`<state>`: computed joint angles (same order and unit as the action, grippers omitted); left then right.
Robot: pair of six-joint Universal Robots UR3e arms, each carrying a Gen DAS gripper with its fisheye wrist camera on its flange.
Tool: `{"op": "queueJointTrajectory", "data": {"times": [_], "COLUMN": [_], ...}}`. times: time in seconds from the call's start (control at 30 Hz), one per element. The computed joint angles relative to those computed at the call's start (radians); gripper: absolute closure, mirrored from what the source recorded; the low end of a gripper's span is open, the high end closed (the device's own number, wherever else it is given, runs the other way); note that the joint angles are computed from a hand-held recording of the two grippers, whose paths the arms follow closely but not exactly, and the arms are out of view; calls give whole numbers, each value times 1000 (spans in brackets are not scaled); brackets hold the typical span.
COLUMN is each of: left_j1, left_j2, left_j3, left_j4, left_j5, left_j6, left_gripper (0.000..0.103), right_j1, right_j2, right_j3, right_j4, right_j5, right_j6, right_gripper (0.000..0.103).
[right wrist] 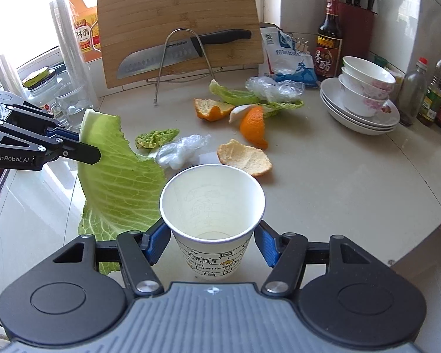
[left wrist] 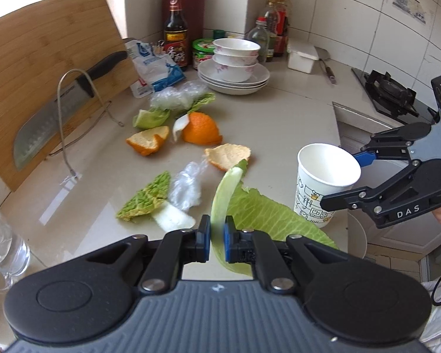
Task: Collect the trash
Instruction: 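Carry the cup and cabbage leaf over the white bucket with both tools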
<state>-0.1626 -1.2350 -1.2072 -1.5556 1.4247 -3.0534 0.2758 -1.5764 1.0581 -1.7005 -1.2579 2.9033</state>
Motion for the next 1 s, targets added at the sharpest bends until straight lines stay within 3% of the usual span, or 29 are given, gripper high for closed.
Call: {"op": "queueJointTrajectory", "data": {"times": [0.27,0.43,0.67,0.8,0.9,1.0], "left_j1": [-224,-329,-442,-495,-535,-569], "left_j2": [-230,-379,-585,-693,-770,-841], "left_j3": [151,263,454,563,649,734], "left_j4": [92,123,140,148,146,139], "left_j5": [21,19,14,24,52,79], "left_j6": [-48,-69,-104,-136,-162,-199], "left_gripper": [96,96,96,96,96,96], "right_j1": [-194,-404,-886,-1116,-1204,-1191], "right_j2": [-257,-438,-666,-756,-800,-801], "right_j3": [208,298,371,460,581,734], "right_j4": [63,186,517,635,605,455], "right_j5": [16,62,196,220,206,167], "right_j6": [-32,-118,-472,-668,-732,-702], "right_gripper": [35,35,35,35,35,35]}}
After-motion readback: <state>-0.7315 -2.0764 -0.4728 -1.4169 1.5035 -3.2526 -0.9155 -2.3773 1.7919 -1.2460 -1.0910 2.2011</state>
